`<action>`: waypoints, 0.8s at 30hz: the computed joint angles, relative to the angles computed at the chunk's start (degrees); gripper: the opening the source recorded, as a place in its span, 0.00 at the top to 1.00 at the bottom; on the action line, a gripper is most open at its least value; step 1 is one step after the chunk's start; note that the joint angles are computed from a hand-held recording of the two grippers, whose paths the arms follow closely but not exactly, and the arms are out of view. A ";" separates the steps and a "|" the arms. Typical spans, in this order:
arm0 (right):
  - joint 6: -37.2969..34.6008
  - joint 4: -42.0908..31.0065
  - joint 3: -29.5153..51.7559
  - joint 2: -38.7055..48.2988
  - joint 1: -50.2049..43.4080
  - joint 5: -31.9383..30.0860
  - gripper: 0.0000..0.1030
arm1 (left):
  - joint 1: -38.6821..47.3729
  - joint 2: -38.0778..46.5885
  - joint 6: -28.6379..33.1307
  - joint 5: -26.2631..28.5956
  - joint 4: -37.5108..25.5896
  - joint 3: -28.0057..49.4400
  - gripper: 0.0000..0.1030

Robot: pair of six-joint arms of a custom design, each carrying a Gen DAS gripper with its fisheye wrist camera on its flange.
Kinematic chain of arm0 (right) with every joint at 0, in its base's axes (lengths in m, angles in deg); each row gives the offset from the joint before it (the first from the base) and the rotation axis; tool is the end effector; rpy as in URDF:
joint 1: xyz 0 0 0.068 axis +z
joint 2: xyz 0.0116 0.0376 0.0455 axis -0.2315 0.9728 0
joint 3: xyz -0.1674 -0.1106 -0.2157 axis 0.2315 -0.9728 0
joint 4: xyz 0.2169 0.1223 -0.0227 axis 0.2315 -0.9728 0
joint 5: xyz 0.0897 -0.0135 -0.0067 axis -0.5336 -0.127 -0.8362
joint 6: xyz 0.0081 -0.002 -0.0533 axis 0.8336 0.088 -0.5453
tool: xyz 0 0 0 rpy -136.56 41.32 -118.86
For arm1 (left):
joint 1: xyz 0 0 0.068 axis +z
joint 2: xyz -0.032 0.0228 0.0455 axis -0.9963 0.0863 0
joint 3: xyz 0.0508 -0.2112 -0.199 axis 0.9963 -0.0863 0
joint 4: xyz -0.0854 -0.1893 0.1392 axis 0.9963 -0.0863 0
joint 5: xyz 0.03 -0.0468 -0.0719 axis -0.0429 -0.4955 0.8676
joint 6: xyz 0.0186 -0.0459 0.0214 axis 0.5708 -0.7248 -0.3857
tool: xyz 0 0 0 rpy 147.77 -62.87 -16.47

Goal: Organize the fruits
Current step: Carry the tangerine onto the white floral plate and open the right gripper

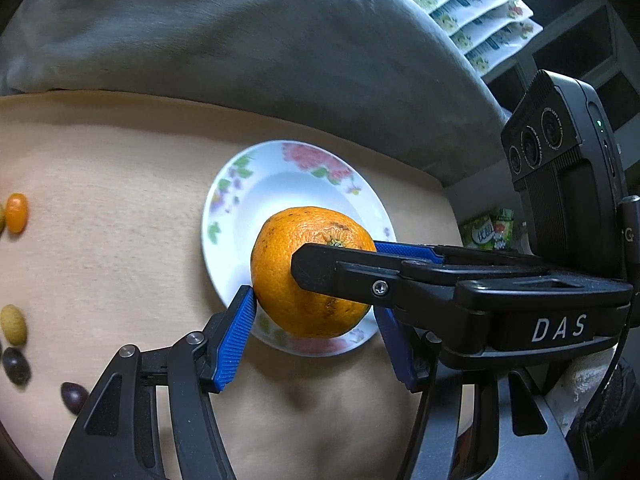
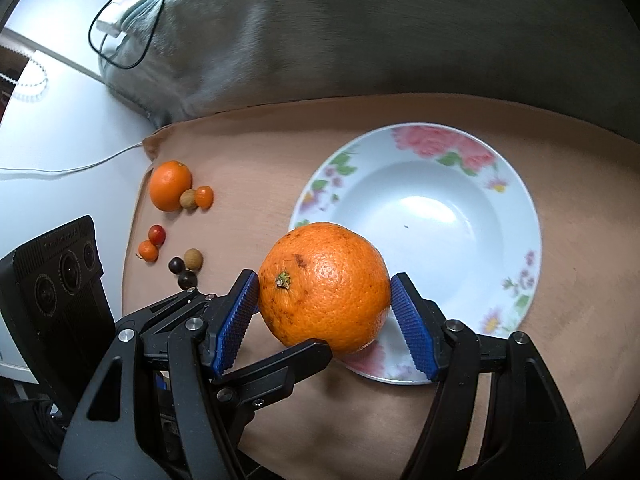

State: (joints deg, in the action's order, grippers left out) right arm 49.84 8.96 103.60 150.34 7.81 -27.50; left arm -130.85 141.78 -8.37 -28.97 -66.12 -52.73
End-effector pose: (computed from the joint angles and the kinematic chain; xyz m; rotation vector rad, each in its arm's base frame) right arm 0.2372 0.1058 0.1030 -0.2245 2.8656 0.6655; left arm 0.1923 -0.2070 0.1289 0.1362 2.6511 -0.8319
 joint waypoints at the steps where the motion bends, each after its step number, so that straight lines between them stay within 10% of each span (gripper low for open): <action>1: -0.31 0.17 -0.41 -0.01 -0.70 -0.23 0.31 | -0.39 0.81 0.19 0.01 -0.15 0.66 0.41; 24: -2.72 1.38 -2.80 -0.91 -8.01 1.84 0.31 | -3.63 5.15 3.74 -3.21 -6.09 8.66 0.44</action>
